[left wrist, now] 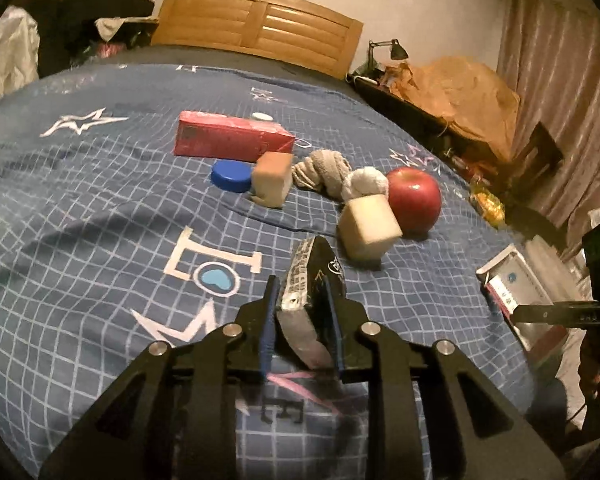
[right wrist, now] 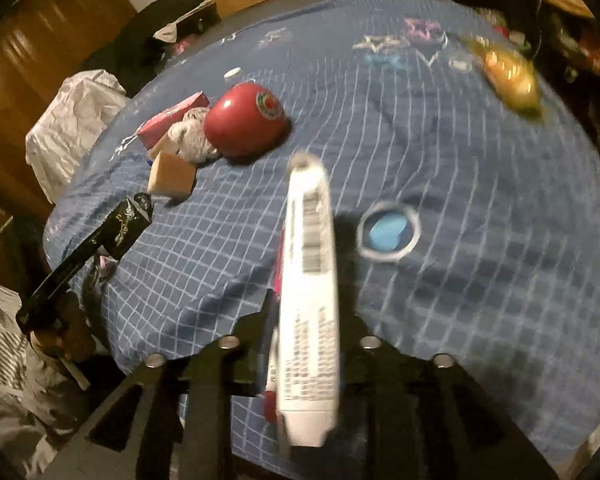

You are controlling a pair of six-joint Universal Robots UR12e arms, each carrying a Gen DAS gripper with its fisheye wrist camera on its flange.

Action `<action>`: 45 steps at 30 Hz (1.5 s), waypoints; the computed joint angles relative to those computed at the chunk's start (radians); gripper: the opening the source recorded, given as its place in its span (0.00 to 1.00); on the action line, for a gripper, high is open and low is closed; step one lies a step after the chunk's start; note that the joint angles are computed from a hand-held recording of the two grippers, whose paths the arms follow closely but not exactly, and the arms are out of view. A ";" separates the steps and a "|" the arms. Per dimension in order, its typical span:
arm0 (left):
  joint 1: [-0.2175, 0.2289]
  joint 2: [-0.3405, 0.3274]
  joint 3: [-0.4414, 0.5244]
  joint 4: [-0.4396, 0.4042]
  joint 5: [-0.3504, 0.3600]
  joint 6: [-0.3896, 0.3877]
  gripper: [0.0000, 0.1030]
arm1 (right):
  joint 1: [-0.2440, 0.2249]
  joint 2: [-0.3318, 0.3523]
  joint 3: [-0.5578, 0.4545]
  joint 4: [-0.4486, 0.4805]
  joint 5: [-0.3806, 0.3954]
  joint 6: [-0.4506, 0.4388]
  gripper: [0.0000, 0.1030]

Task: Collect trash
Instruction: 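Grasp the black-white card box with left tool while right tool grasps white-red medicine box, then carry the card box and medicine box over the white bucket with both tools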

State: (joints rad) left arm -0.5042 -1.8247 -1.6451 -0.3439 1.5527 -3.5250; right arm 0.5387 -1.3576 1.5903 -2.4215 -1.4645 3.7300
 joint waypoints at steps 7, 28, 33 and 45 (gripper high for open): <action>-0.039 -0.018 0.043 -0.072 0.113 0.045 0.23 | 0.019 -0.024 0.088 -0.165 -0.044 0.090 0.36; -0.162 -0.039 0.156 -0.253 0.542 0.032 0.12 | 0.112 -0.070 0.126 -0.307 -0.254 -0.015 0.16; -0.174 -0.030 0.150 -0.208 0.540 0.056 0.12 | 0.118 -0.094 0.149 -0.330 -0.280 -0.007 0.16; -0.200 -0.026 0.157 -0.167 0.551 0.090 0.12 | 0.135 -0.135 0.184 -0.364 -0.335 0.011 0.16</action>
State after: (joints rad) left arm -0.7044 -1.8512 -1.4884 -0.5107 2.1035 -3.4347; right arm 0.6736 -1.4923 1.7741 -2.7856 -1.7996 3.7408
